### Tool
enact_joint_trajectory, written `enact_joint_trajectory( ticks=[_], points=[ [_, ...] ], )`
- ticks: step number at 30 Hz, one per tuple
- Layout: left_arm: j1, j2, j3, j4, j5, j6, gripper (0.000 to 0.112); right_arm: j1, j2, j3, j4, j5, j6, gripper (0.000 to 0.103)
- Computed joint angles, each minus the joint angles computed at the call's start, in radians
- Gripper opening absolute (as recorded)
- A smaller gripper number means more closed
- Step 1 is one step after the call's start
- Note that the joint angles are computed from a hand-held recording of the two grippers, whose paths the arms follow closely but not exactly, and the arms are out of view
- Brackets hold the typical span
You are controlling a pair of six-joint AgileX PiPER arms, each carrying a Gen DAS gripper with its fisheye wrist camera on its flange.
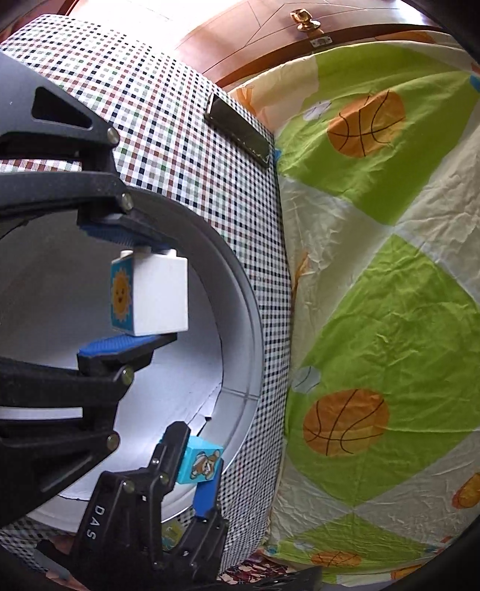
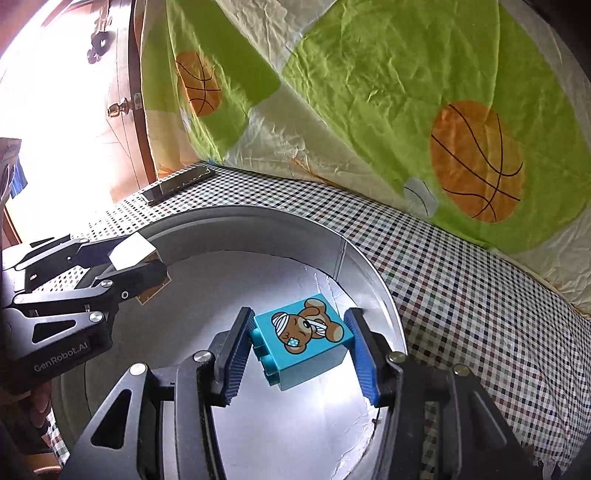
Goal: Organize rigid objects
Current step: 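Lower both blocks into the tin and open both grippers, then withdraw both grippers from the tin back toward the remaining toys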
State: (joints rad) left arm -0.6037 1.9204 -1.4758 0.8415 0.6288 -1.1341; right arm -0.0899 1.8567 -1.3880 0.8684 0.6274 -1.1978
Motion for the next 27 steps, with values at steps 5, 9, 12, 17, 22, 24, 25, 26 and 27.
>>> enact_joint_trajectory(
  ticks=[5,9,12,17,22,24,25,26,27],
  points=[
    [0.003,0.002,-0.01,0.007,0.034,-0.025,0.057,-0.02,-0.008,0.003,0.043,0.034,-0.011,0.078],
    [-0.022,-0.052,0.075,0.13,0.021,-0.176,0.073,-0.069,-0.068,0.072,0.151,0.047,-0.123,0.08],
    [-0.061,-0.113,0.174,0.268,0.007,-0.345,0.078,-0.151,-0.13,0.153,0.246,0.084,-0.252,0.08],
    [-0.203,-0.14,0.271,0.492,0.106,-0.594,0.079,-0.386,-0.2,0.277,0.359,0.236,-0.441,0.082],
    [-0.345,-0.087,0.251,0.572,0.162,-0.671,0.079,-0.638,-0.216,0.384,0.449,0.307,-0.613,0.083],
    [-0.395,-0.055,0.222,0.589,0.17,-0.681,0.079,-0.733,-0.204,0.412,0.482,0.336,-0.67,0.083],
    [-0.416,-0.039,0.204,0.592,0.174,-0.678,0.079,-0.767,-0.196,0.421,0.497,0.341,-0.692,0.083],
    [-0.437,-0.021,0.183,0.593,0.177,-0.671,0.079,-0.801,-0.188,0.431,0.515,0.341,-0.718,0.083],
    [-0.453,-0.004,0.161,0.594,0.169,-0.662,0.079,-0.832,-0.179,0.437,0.529,0.342,-0.734,0.084]
  ],
)
